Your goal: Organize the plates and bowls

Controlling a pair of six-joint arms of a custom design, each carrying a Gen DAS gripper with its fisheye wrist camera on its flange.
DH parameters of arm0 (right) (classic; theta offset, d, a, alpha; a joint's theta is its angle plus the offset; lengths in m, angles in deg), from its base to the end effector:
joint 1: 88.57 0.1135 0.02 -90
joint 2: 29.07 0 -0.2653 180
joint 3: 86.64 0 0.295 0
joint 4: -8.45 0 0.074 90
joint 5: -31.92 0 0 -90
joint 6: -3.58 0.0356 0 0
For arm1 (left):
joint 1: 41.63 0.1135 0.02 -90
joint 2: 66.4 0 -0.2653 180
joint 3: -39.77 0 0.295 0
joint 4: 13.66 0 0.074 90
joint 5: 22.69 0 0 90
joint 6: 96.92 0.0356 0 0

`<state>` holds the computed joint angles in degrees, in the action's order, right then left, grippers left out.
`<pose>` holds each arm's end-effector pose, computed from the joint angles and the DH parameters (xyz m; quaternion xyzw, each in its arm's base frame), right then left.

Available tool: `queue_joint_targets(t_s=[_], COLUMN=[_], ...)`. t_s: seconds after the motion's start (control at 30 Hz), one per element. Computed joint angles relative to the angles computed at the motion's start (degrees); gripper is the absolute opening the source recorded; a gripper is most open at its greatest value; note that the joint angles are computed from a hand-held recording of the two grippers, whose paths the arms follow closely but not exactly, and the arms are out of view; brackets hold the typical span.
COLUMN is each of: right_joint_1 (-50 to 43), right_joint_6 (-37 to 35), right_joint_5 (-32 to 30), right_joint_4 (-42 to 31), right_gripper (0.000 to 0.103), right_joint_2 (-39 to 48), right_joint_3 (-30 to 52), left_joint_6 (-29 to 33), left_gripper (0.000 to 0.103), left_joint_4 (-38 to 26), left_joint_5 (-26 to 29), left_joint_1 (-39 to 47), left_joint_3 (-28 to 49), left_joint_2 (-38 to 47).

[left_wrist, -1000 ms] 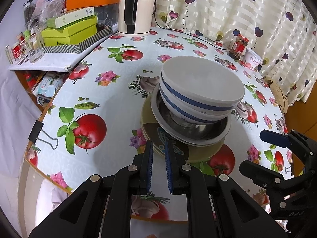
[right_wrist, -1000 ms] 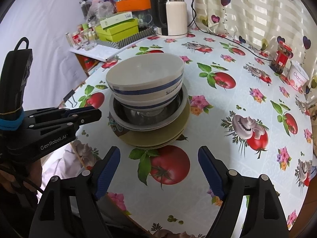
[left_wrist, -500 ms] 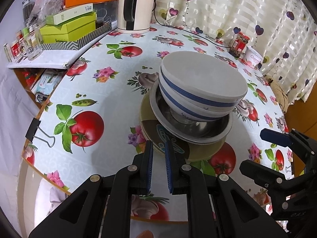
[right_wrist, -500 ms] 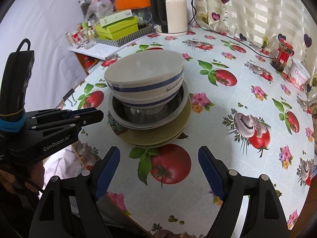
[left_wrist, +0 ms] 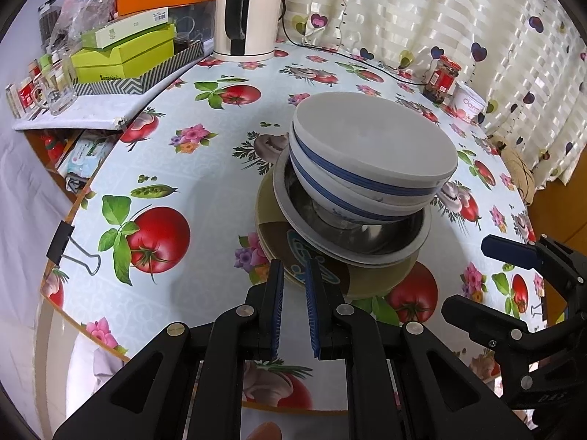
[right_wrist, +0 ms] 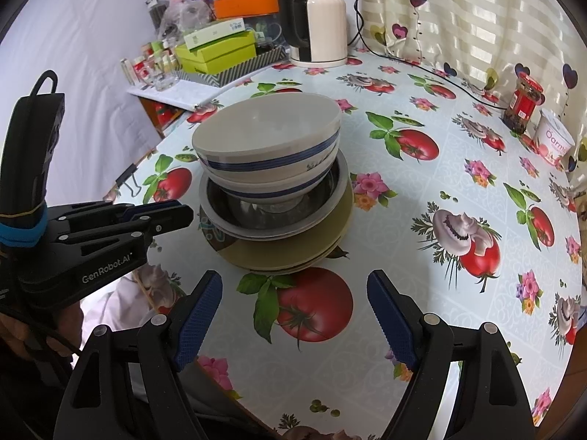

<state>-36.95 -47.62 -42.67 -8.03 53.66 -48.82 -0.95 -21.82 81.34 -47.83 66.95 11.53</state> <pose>0.1609 0.1879 0.0733 -0.0743 0.9579 0.0822 0.2647 0.2051 -0.0310 0.0515 0.1339 0.9474 -0.1182 0.2658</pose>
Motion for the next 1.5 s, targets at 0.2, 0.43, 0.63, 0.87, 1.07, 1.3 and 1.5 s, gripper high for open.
queue_joint_targets(t_s=[0.2,0.43,0.63,0.87,1.07,1.3,1.5], right_joint_1=[-0.3,-0.46,-0.33,-0.25,-0.2,0.04,0.11], right_joint_6=[-0.34,-0.51,-0.35,-0.45,-0.56,-0.65,-0.55], right_joint_5=[-0.19,-0.34,-0.24,-0.22,-0.18,-0.06,-0.01], right_joint_4=[0.04,0.21,0.09,0.16,0.29,0.41,0.39], right_gripper=[0.082,0.082,0.082,0.083,0.084,0.084,0.084], right_joint_2=[0.11,0.52,0.58,0.7,0.9,1.15,1.21], right_joint_3=[0.07,0.24,0.34,0.51,0.6,0.81,0.83], left_joint_6=[-0.16,0.46,0.51,0.13,-0.1,-0.2,-0.06], left_gripper=[0.012,0.012,0.012,0.012,0.012,0.012,0.012], left_joint_4=[0.14,-0.11,-0.18,-0.61,-0.6,-0.59,-0.56], left_joint_5=[-0.68,-0.66,-0.95,-1.6,-2.33,-2.39,-2.34], left_joint_1=[-0.44,-0.16,-0.49,-1.26,-1.67,-1.74,-1.65], left_joint_3=[-0.18,0.02,-0.12,-0.03,-0.25,-0.26,-0.3], left_joint_2=[-0.4,-0.19,-0.44,-0.06,-0.57,-0.48,-0.47])
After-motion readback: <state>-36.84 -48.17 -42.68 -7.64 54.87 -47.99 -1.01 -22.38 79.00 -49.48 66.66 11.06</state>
